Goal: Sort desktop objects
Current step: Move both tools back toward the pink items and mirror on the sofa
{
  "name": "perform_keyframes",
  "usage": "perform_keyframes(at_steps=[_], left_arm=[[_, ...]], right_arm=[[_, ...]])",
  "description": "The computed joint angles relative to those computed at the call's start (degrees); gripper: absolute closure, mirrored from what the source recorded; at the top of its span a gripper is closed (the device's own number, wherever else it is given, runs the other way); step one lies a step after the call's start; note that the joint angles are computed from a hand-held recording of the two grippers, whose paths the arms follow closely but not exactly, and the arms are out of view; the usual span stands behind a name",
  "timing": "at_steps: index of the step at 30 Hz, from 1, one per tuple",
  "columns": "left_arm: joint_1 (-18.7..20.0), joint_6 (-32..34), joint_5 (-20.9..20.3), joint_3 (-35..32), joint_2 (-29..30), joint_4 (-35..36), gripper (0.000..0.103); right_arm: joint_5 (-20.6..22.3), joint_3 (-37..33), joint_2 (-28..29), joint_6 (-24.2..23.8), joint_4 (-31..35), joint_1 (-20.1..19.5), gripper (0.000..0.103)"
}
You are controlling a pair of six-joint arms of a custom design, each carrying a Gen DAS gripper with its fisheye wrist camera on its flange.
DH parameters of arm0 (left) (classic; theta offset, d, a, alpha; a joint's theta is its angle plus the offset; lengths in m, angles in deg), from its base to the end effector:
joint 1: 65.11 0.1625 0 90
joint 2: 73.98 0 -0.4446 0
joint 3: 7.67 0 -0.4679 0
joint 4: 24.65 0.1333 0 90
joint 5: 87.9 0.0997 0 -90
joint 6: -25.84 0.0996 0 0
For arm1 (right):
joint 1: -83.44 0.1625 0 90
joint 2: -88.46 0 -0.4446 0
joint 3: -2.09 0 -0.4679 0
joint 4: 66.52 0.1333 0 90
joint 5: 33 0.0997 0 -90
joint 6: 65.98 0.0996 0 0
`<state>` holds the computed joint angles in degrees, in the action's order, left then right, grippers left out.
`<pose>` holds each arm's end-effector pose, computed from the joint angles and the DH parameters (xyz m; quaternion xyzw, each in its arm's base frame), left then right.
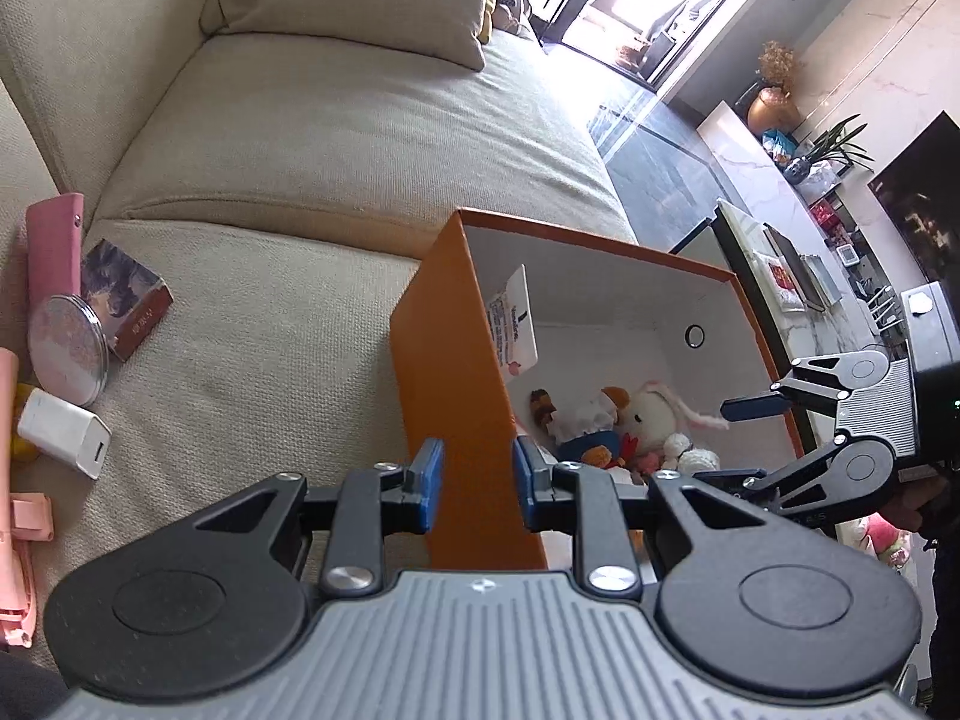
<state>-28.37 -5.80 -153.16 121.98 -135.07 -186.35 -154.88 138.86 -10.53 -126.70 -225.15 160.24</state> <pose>-0.2884 -0.4336 0.0313 0.1774 0.9602 -0.1643 0.1399 -0.0195 -0.4364 0.2935 0.3066 -0.8778 0.0452 0.3653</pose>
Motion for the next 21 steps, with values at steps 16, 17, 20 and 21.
perform_keyframes(at_steps=[16,17,20,21], left_arm=[[5.2,2.7,14.2,-0.1,-7.8,4.3,0.075],[6.1,3.0,14.5,-0.2,-8.1,4.3,0.075],[8.3,3.3,15.3,-0.8,-8.6,5.3,0.075],[9.0,3.5,15.7,-1.2,-8.5,5.5,0.075]], right_arm=[[8.7,-7.2,16.1,10.4,-11.7,14.1,0.046],[8.8,-8.2,17.7,11.3,-11.4,14.6,0.047],[8.6,-10.9,22.2,13.9,-10.4,16.3,0.049],[8.3,-11.8,23.8,14.5,-10.3,16.7,0.049]])
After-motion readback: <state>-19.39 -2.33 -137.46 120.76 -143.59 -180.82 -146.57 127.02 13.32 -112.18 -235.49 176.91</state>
